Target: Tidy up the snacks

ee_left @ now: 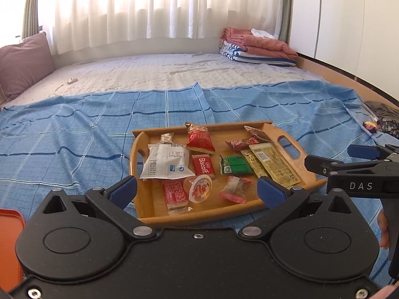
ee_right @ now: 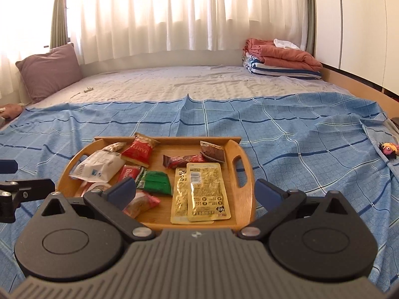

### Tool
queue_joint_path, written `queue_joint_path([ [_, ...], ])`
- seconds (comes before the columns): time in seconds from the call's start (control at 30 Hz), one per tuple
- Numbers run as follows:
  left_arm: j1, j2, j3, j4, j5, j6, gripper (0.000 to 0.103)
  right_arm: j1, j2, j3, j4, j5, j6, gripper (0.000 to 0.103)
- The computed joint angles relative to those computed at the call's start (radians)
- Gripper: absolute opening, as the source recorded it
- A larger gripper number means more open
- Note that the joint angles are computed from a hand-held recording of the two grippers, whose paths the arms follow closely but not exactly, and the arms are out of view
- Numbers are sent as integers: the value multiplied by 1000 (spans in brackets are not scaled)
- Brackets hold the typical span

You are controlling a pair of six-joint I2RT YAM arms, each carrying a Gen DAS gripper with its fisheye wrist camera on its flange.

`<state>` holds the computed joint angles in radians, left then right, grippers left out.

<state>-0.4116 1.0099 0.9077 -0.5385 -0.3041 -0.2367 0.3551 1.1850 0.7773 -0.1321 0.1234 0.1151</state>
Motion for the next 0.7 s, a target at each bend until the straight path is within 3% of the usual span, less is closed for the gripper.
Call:
queue_joint_path([
  [0.2, -168, -176, -12, -120, -140, -101, 103, 88, -185, -85, -48, 108, 5, 103],
  [0.33, -355, -293, -7, -259, -276, -236, 103, 152, -332, -139, -115, 148, 42, 103],
  [0.47, -602, -357, 6, -440, -472, -448, 103, 238, -463, -176, -189, 217, 79, 103],
  [0.6, -844, -346, 12, -682, -660, -741, 103, 324, -569, -222, -242, 288, 121, 103],
  [0.7, -913, -342, -21, -784, -694, -890, 103, 368, -625, -264, -267, 323, 154, 103],
])
